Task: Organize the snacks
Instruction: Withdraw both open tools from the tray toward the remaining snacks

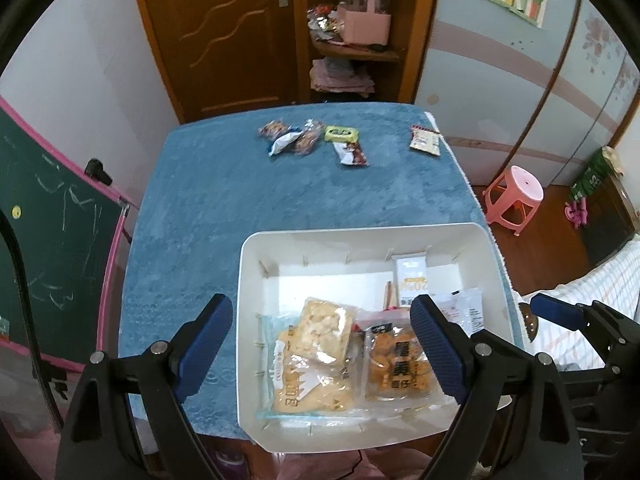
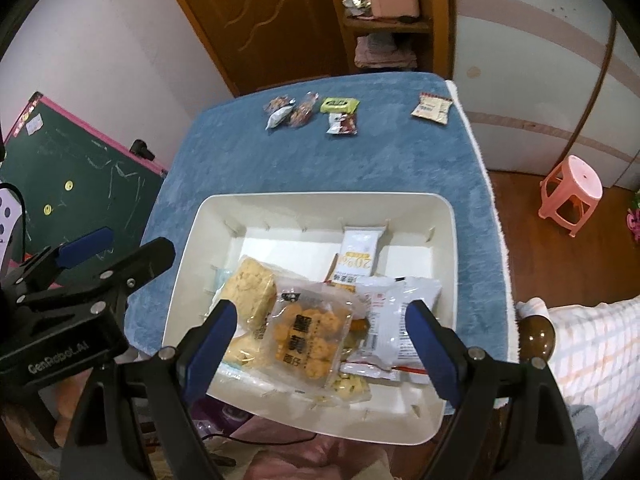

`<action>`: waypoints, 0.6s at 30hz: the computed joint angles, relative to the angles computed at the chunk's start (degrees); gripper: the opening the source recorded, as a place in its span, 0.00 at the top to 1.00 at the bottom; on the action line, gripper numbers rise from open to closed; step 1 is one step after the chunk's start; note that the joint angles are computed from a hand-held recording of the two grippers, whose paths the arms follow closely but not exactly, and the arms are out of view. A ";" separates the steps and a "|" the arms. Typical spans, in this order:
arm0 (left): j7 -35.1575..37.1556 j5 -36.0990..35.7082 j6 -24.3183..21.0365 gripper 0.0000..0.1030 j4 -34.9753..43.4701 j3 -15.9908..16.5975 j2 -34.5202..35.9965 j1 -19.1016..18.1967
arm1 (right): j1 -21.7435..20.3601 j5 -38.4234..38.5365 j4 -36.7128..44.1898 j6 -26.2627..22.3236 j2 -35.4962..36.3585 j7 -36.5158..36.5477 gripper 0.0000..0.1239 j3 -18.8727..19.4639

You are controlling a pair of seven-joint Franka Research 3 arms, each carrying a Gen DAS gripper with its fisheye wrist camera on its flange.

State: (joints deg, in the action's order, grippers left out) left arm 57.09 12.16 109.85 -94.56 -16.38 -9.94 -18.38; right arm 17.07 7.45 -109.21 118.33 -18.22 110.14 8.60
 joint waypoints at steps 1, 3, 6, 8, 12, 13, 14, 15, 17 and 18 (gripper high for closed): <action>0.11 0.21 0.08 0.13 0.41 -0.16 0.15 -0.11 | -0.07 0.05 -0.22 0.01 -0.28 0.10 0.30 -0.10; 0.25 0.59 0.47 0.13 0.87 -0.38 0.19 -0.33 | -0.22 0.89 -0.52 -0.09 -0.78 0.18 0.30 -0.54; 0.25 1.34 0.80 0.13 1.31 -0.68 0.05 -0.57 | -0.63 0.91 -1.04 0.16 -1.75 0.61 0.30 -0.55; 0.46 1.31 0.33 0.13 1.93 -0.73 0.10 -0.73 | -0.83 0.55 -1.18 0.29 -2.27 0.95 0.30 -0.30; 1.56 1.30 -0.29 0.13 3.62 -0.89 0.52 -1.08 | -1.41 -0.43 -1.44 0.38 -3.68 1.87 0.30 0.08; 2.00 1.43 -0.23 0.13 4.16 -0.94 0.76 -1.16 | -1.59 -0.73 -1.40 0.32 -3.88 2.20 0.30 0.20; 2.57 1.45 -0.05 0.13 4.81 -0.94 1.08 -1.24 | -1.93 -1.32 -1.27 0.29 -4.22 2.88 0.30 0.38; 3.10 1.39 0.17 0.13 5.34 -0.92 1.37 -1.31 | -2.23 -1.78 -1.22 0.34 -4.53 3.41 0.30 0.47; 4.71 1.31 0.87 0.13 6.76 -0.82 2.21 -1.42 | -2.76 -2.77 -1.14 0.71 -4.95 4.64 0.30 0.84; 5.38 1.35 1.12 0.13 7.32 -0.78 2.56 -1.44 | -3.16 -3.58 -0.82 0.86 -5.02 5.51 0.30 1.13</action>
State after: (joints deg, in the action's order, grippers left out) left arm 62.47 13.51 110.97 -87.23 -17.15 -7.38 -19.82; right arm 13.91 3.87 -110.04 119.20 -23.24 115.64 9.72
